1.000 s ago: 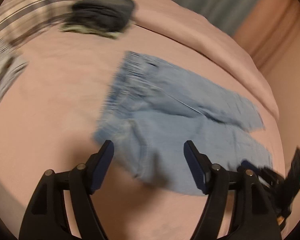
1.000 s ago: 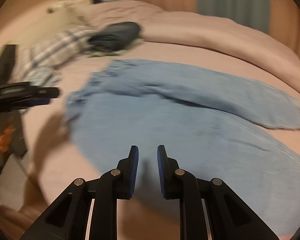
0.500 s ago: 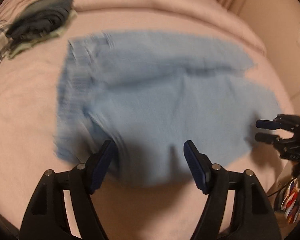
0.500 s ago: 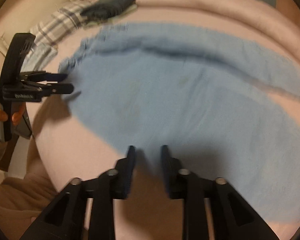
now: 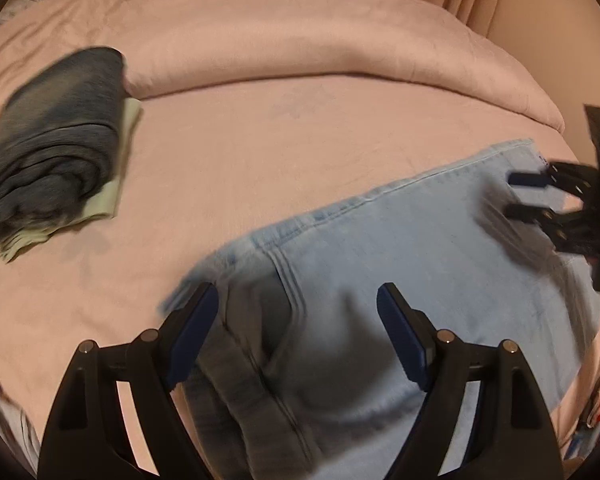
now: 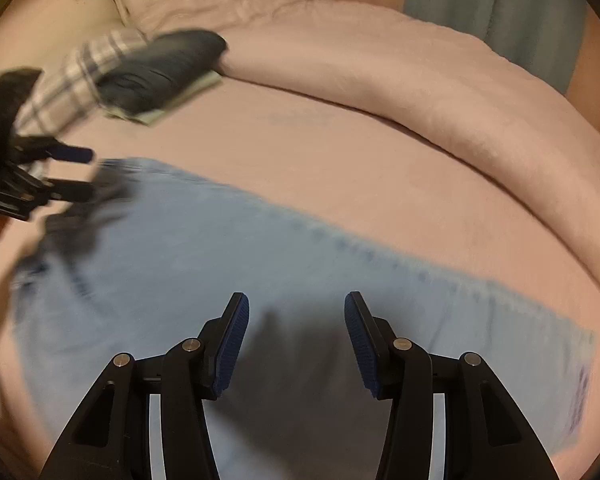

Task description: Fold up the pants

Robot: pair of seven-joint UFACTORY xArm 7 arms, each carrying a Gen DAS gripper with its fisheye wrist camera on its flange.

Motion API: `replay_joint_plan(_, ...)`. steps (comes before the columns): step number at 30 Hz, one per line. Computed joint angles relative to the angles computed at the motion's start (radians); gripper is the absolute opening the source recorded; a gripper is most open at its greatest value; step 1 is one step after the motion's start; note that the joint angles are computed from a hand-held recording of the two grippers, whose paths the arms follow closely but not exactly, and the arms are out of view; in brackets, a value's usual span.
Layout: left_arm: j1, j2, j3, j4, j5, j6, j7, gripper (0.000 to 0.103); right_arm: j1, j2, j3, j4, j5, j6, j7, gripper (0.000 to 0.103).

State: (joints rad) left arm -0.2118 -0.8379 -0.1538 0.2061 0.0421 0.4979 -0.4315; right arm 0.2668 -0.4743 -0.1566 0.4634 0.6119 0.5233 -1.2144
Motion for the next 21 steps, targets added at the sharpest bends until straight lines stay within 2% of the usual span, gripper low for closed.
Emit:
replay_joint_plan(3,0.026,0.112,0.053,0.046,0.021,-0.028,0.088,0.081,0.019,0.136,0.028,0.079,-0.006,-0.054,-0.012,0.050)
replay_joint_plan(6,0.032,0.205,0.091,0.087,0.014,-0.041,0.173,0.081,0.025,0.217,0.049,0.143,0.006,-0.068,-0.078,0.050)
replay_joint_plan(9,0.019,0.284,0.132,0.129,-0.017,-0.023,0.274,0.081,-0.004,0.279,0.082,0.212,-0.021,-0.018,-0.114,0.050)
replay_joint_plan(12,-0.003,0.361,0.176,0.161,-0.086,0.016,0.382,0.081,-0.064,0.372,0.130,0.304,-0.151,0.084,-0.042,0.050)
replay_joint_plan(14,0.000,0.368,0.174,0.157,-0.121,0.013,0.421,0.081,-0.095,0.400,0.149,0.330,-0.192,0.142,-0.028,0.050)
replay_joint_plan(16,-0.002,0.353,0.172,0.150,-0.151,0.014,0.457,0.067,-0.113,0.394,0.166,0.332,-0.208,0.161,-0.014,0.047)
replay_joint_plan(17,0.003,0.340,0.167,0.143,-0.157,0.018,0.466,0.064,-0.117,0.382,0.175,0.321,-0.226,0.162,-0.003,0.034)
replay_joint_plan(18,0.009,0.324,0.159,0.136,-0.160,0.023,0.469,0.057,-0.115,0.355,0.183,0.293,-0.238,0.136,-0.014,0.026)
replay_joint_plan(19,0.011,0.307,0.152,0.127,-0.163,0.022,0.472,0.050,-0.111,0.327,0.193,0.261,-0.256,0.097,-0.016,0.012)
replay_joint_plan(20,0.018,0.287,0.140,0.115,-0.160,0.017,0.466,0.045,-0.106,0.309,0.193,0.245,-0.264,0.085,-0.017,0.010)
replay_joint_plan(21,0.031,0.278,0.125,0.116,-0.148,0.015,0.453,0.031,-0.101,0.286,0.193,0.223,-0.273,0.064,-0.020,0.009)
